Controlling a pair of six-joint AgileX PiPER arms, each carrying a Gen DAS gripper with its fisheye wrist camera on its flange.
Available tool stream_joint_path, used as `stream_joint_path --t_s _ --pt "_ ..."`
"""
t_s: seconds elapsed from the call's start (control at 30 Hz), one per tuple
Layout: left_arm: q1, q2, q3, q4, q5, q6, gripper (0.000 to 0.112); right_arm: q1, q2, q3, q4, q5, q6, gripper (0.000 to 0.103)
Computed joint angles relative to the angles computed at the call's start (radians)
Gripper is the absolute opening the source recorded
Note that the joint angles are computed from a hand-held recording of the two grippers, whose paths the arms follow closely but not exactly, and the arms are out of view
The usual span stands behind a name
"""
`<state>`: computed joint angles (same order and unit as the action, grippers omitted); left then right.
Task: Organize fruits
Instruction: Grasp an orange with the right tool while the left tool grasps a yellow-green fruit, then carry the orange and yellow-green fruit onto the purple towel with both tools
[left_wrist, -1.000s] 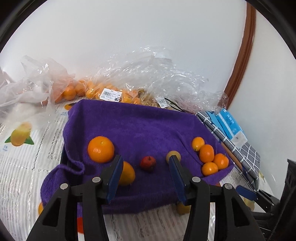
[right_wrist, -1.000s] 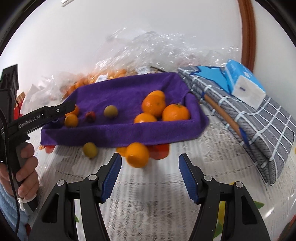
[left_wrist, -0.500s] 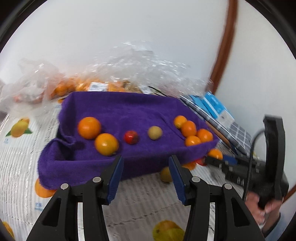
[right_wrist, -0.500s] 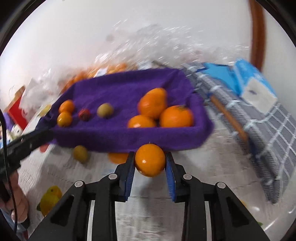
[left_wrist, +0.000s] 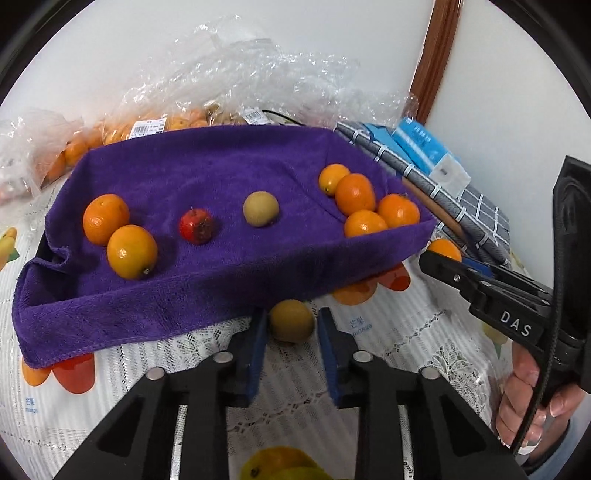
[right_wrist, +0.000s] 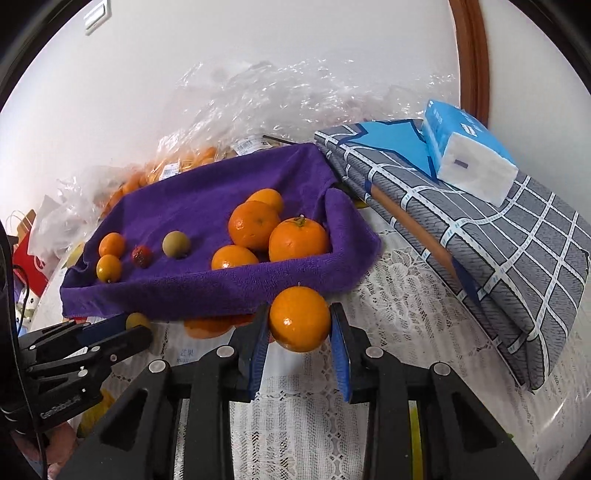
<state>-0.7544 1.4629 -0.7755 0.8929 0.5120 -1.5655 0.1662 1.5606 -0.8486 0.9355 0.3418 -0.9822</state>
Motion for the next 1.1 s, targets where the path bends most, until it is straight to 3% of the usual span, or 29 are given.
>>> stream_joint_path --t_s 0.33,0.5,0.73,0.9,1.0,1.1 --pt "-0.019 -0.114 0.099 0.170 -0.069 -0.187 0.025 -0.017 -0.003 0.005 0.086 0.022 -0.076 0.032" --pt "-0.074 -0.178 0.130 0.233 0.011 -0.297 0.025 -0.007 -0.030 0.033 0.158 0.004 -0.159 0.032" --pt "-0.116 -0.317 0.168 0.157 0.147 -0.270 0.025 -0.012 -0.072 0.056 0.246 0.011 -0.243 0.032" --pt "-0.144 -0.402 0.134 0.095 0.312 -0.165 0.025 -0.021 -0.090 -0.010 0.129 0.083 -0.066 0.032" --pt "-0.136 -0.430 0.101 0.104 0.394 -0.146 0.025 0.044 -0.114 -0.055 -0.084 0.016 0.153 0.032" --pt "-0.070 -0.450 0.065 0.095 0.384 -0.104 0.025 0.067 -0.125 -0.114 -0.120 0.031 0.193 0.032"
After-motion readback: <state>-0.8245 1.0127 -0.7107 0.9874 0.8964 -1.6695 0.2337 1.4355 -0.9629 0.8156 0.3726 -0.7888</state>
